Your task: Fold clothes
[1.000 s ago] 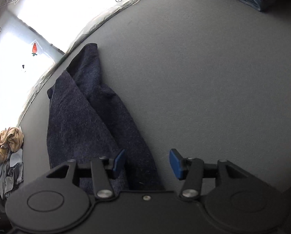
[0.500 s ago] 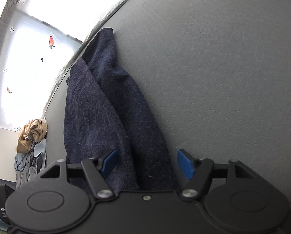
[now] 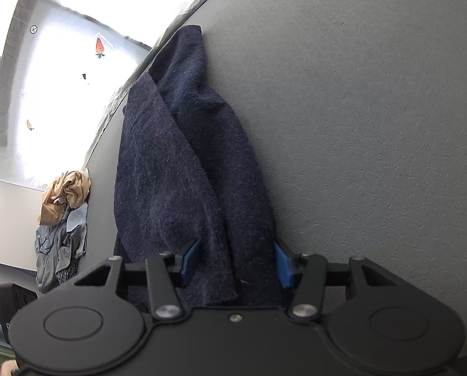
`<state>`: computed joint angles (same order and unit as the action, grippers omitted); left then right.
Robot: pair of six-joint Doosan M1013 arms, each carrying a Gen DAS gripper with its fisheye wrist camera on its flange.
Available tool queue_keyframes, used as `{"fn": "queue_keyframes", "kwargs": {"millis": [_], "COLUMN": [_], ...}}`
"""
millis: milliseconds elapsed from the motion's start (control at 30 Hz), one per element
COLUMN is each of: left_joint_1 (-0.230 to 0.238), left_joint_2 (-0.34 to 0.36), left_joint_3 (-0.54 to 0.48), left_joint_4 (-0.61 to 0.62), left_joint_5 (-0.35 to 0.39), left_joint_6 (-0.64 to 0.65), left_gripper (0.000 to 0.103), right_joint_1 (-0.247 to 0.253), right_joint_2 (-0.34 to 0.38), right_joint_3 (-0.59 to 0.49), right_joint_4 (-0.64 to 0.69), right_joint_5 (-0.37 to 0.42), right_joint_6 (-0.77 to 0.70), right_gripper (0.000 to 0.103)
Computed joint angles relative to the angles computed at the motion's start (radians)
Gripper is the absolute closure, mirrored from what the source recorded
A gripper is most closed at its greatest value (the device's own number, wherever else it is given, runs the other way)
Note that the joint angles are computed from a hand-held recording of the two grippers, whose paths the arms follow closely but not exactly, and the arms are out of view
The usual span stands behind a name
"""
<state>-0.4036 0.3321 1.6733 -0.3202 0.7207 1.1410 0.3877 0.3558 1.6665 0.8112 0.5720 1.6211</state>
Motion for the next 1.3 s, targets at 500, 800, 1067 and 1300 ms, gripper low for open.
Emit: {"fn": "queue_keyframes", "kwargs": {"millis": [500, 800, 1067, 1300], "left_joint_1": [-0.048, -0.067, -0.019, 0.027], "left_joint_2": [0.004, -0.123, -0.247, -0.213], "left_joint_3": [-0.038, 0.029, 0.096, 0.114], "left_joint_4": [0.166, 0.236, 0.002, -0.156], "left_joint_5": [0.072, -0.098, -0.171, -0.206], "left_joint_6": [-0.046, -0.061, 0.038, 0.03], "left_gripper": [0.082, 0.086, 0.086, 0.086], "right_joint_1": [0.025, -0.004, -0.017, -0.011], "right_joint_2": [-0.007, -0.085, -0.166, -0.129], "right_joint_3": [-0.022, 0.03, 0.122, 0.134], "right_joint_4": [-0.149, 0.355, 0.764, 0.836], "right_joint_5": [-0.016, -0.055, -0.026, -0.044], "right_joint_6": [0.179, -0.244, -0.451, -0.338], "right_gripper": [0.086, 0.089, 0.089, 0.089]}}
